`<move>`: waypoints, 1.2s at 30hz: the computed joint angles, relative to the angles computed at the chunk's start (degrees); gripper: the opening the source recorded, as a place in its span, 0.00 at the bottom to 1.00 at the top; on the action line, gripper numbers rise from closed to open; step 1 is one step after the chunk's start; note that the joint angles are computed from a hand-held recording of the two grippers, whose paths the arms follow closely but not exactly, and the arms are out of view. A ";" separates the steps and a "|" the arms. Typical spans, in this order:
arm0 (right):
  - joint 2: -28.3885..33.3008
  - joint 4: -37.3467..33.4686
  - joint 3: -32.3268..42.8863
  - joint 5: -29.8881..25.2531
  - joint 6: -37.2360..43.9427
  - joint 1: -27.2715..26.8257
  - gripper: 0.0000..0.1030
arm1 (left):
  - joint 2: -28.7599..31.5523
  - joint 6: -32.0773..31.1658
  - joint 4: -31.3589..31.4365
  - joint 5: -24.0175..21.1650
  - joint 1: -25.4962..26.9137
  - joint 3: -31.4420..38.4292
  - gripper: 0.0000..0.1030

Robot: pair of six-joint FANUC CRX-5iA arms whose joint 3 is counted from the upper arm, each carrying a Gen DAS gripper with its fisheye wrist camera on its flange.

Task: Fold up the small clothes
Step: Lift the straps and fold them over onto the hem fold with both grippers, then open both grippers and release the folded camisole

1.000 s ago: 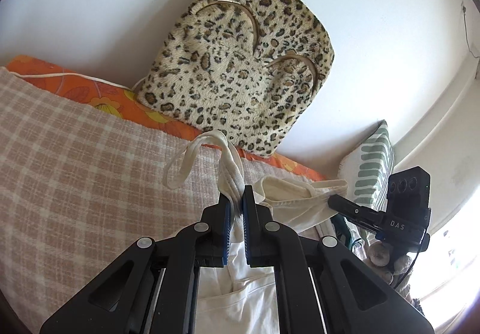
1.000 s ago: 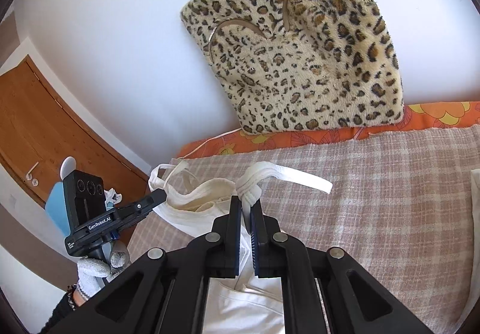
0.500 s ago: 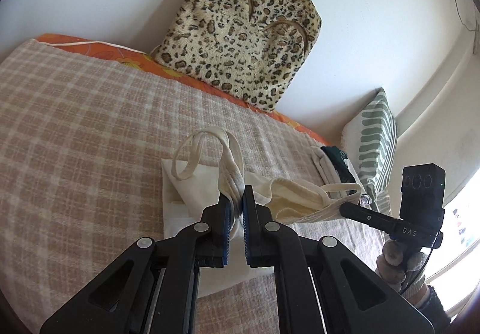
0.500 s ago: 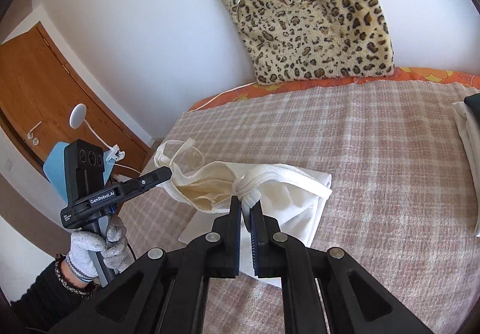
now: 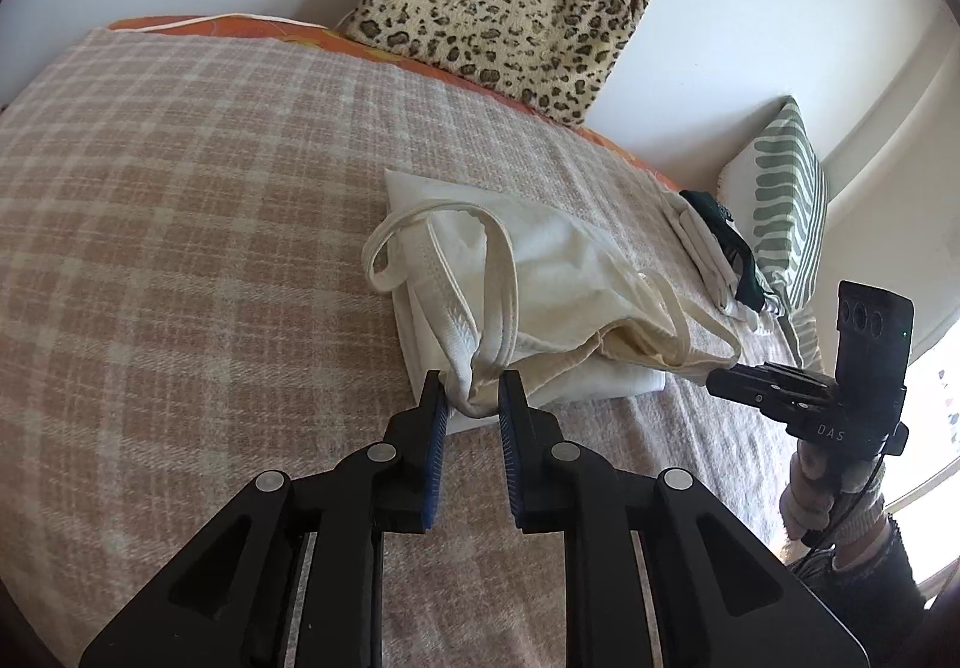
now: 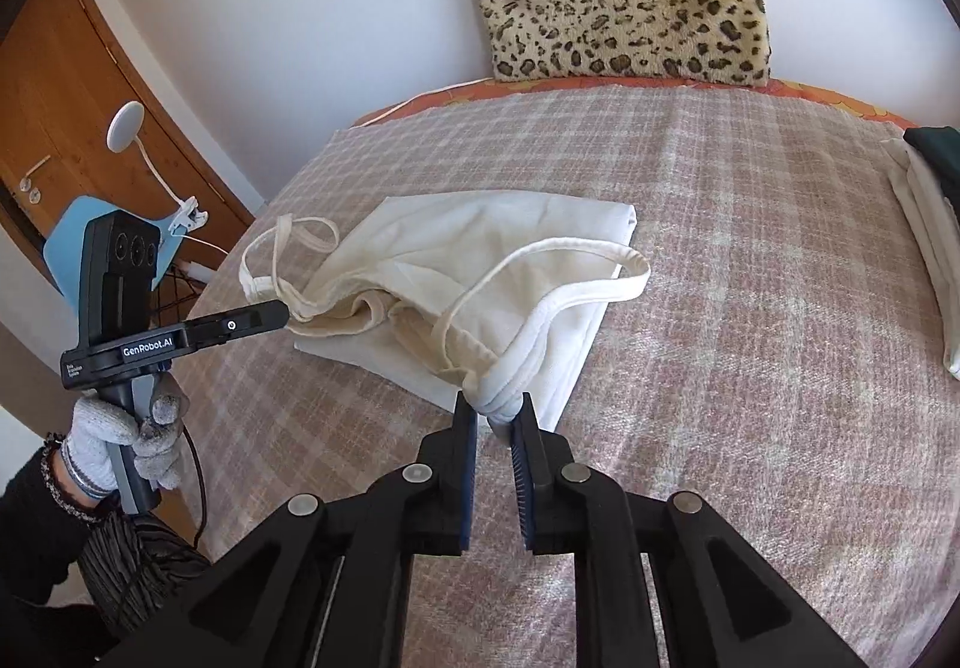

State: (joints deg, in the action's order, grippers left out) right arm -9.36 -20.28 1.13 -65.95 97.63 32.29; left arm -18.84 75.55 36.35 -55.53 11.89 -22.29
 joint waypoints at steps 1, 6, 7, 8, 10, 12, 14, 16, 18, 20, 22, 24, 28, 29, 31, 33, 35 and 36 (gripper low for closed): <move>-0.60 1.08 -0.45 -0.57 -0.62 0.13 0.29 | -1.01 -0.42 -0.76 -0.82 0.52 -0.05 0.15; -5.44 4.79 -3.21 3.64 -2.91 0.75 0.29 | -5.02 -3.29 1.01 -1.87 2.65 -1.10 0.15; -6.07 5.34 -3.63 5.10 -3.30 1.11 0.29 | -5.21 -4.11 2.10 -1.31 2.47 -1.12 0.15; -6.25 5.30 -3.61 6.05 -3.40 1.31 0.29 | -5.30 -4.26 2.16 -0.47 1.94 -0.71 0.15; -6.02 5.08 -3.40 8.01 -3.84 1.94 0.29 | -4.56 -3.47 0.22 1.63 0.12 1.27 0.15; -4.55 3.62 -2.10 8.59 -3.00 2.42 0.29 | -3.25 -2.34 -1.22 3.54 -1.63 3.04 0.15; -3.04 5.69 -1.81 9.85 -4.22 4.51 0.29 | -1.66 -1.60 -1.86 4.99 -2.91 4.31 0.15; -1.23 5.86 -1.00 10.07 -4.51 5.34 0.28 | 0.28 0.03 -3.26 5.25 -3.78 5.71 0.15; 0.53 5.09 0.03 9.86 -4.40 5.45 0.28 | 2.18 1.38 -4.46 4.75 -4.43 6.77 0.15; 1.79 6.57 0.21 10.09 -5.12 6.44 0.28 | 4.14 4.55 -9.67 3.77 -5.79 9.20 0.15; 2.91 7.49 0.60 9.42 -5.48 7.04 0.28 | 5.53 5.68 -11.56 2.34 -6.49 10.02 0.15; 3.86 5.46 1.73 7.07 -3.49 6.46 0.28 | 6.11 5.15 -11.58 1.14 -6.69 9.41 0.15; 3.98 9.74 0.25 3.23 -2.02 8.68 0.26 | 5.73 2.56 -11.63 -2.08 -6.63 7.35 0.15; 3.93 9.34 0.08 2.24 -1.05 8.38 0.26 | 5.47 1.61 -11.45 -2.64 -6.53 6.77 0.15; 3.63 9.02 -0.28 1.21 -0.25 7.79 0.25 | 4.36 0.58 -11.60 -2.67 -6.38 6.15 0.15; 3.35 6.73 0.68 -0.67 1.15 6.25 0.26 | 3.40 0.48 -10.75 -3.43 -5.69 5.97 0.15; 2.88 0.33 2.97 -3.10 5.03 2.82 0.28 | 1.96 -0.86 -6.96 -3.07 -4.51 4.66 0.15; 2.89 -3.33 4.42 -4.33 7.02 0.84 0.28 | 1.41 -1.14 -6.12 -2.53 -4.31 4.55 0.15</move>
State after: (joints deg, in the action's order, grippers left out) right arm -6.48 -23.62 5.55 -70.29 104.65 33.13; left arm -17.43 74.42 30.24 -58.06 7.58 -17.73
